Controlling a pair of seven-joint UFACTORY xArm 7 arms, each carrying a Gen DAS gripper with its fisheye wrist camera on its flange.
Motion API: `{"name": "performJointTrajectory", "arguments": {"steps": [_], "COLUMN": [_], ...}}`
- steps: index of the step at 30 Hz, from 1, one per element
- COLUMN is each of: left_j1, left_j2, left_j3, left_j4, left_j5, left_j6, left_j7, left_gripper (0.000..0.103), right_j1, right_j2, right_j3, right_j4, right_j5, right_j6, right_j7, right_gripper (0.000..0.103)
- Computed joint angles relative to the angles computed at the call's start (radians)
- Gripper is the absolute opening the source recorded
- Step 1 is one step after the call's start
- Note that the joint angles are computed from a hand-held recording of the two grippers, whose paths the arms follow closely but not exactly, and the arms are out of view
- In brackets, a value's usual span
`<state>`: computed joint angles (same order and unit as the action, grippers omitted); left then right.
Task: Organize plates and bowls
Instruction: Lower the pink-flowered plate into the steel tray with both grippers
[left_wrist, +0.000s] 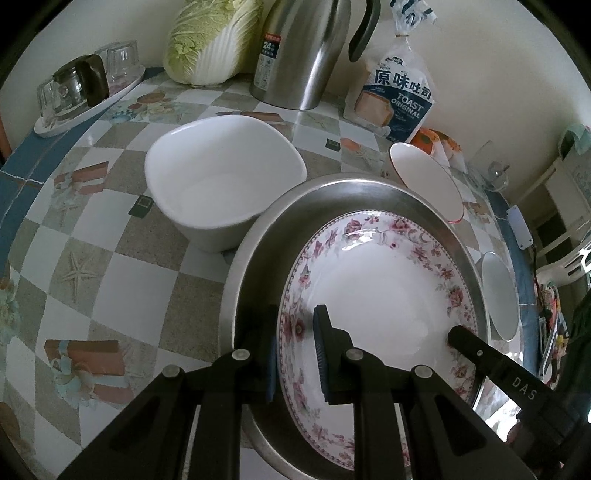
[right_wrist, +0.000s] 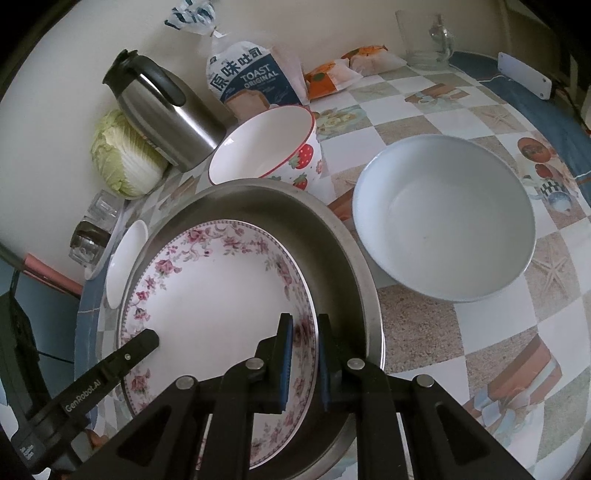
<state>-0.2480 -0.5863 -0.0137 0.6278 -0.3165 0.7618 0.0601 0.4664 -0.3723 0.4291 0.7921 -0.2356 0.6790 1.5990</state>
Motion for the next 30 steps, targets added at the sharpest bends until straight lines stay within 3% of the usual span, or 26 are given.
{"name": "performJointTrajectory", "arguments": {"steps": [18, 30], "left_j1": [-0.001, -0.002], "left_j2": [0.000, -0.037], "left_j3": [0.007, 0.001], "left_j4": [0.002, -0.005], "left_j5": [-0.014, -0.015], "left_j6": [0.013, 0.017], "left_j7": [0.002, -0.002], "left_gripper": [0.021, 0.035], "right_j1": [-0.001, -0.006], "right_j2": [-0.011, -0.023], "right_j3": [0.007, 0.033], "right_j4": [0.038, 0.130], "right_j5": [-0.031, -0.073], "right_j6": [0.092, 0.223], "right_j7": [-0.002, -0.035], "right_gripper": [0.015, 0.015]}}
